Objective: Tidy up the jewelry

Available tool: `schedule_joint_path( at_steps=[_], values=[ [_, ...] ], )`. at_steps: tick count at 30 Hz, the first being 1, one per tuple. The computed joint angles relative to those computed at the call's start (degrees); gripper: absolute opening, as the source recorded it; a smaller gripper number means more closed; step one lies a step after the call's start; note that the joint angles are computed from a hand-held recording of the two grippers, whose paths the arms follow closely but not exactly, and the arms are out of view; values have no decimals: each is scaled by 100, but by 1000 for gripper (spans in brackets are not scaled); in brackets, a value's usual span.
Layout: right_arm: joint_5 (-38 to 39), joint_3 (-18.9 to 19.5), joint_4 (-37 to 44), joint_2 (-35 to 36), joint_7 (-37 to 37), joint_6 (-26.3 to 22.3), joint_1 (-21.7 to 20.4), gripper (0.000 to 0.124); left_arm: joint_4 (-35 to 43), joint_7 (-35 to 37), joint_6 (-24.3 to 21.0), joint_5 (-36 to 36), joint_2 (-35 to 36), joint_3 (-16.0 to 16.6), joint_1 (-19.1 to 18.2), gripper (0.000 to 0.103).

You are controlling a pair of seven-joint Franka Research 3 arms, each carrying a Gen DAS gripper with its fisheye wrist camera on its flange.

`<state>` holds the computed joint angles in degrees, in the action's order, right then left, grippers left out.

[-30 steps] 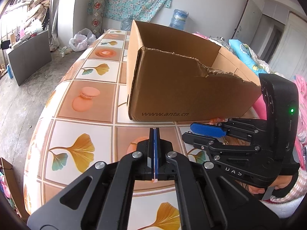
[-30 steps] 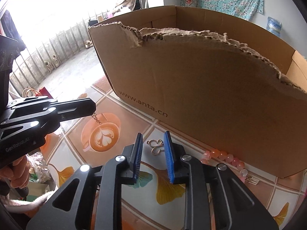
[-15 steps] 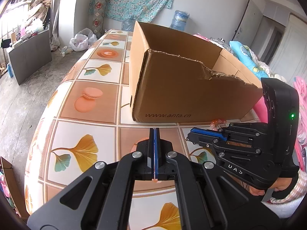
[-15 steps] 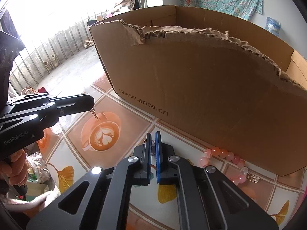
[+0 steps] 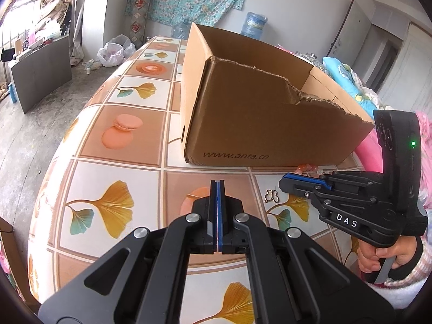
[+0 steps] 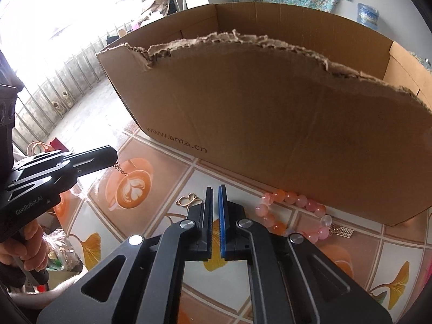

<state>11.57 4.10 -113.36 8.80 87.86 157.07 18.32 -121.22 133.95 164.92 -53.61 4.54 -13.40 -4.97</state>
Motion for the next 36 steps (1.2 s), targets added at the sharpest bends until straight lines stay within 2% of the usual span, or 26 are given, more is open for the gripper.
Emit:
schedule_joint_path(
  at_steps=[7,14,19,22,26,28,31,36],
  values=[
    [260,134,-72,-98,-484,-195,12,4,-20,-357,4,303,173,-51,33,0],
    [-163,-16,-61,-81,-66,-114,68,4,-62,-202,36,186,168,-130,113,0],
    [343,184,-97,-110,-707,-243,27,4,-79,-127,53,102,163,-137,126,0],
    [82,130,-197,-171,-704,-103,123,4,-74,-138,57,118,172,-135,120,0],
    [184,87,-238,-224,-767,25,58,4,-66,-93,45,111,179,-135,135,0],
    [-169,16,-232,-207,-539,31,104,5,-70,-95,57,115,180,-134,138,0],
    [27,89,-184,-130,-654,-65,77,5,-79,-122,76,119,177,-135,137,0],
    [1032,332,-231,-195,-1759,-240,-6,5,-71,-183,87,174,185,-135,136,0]
  ],
)
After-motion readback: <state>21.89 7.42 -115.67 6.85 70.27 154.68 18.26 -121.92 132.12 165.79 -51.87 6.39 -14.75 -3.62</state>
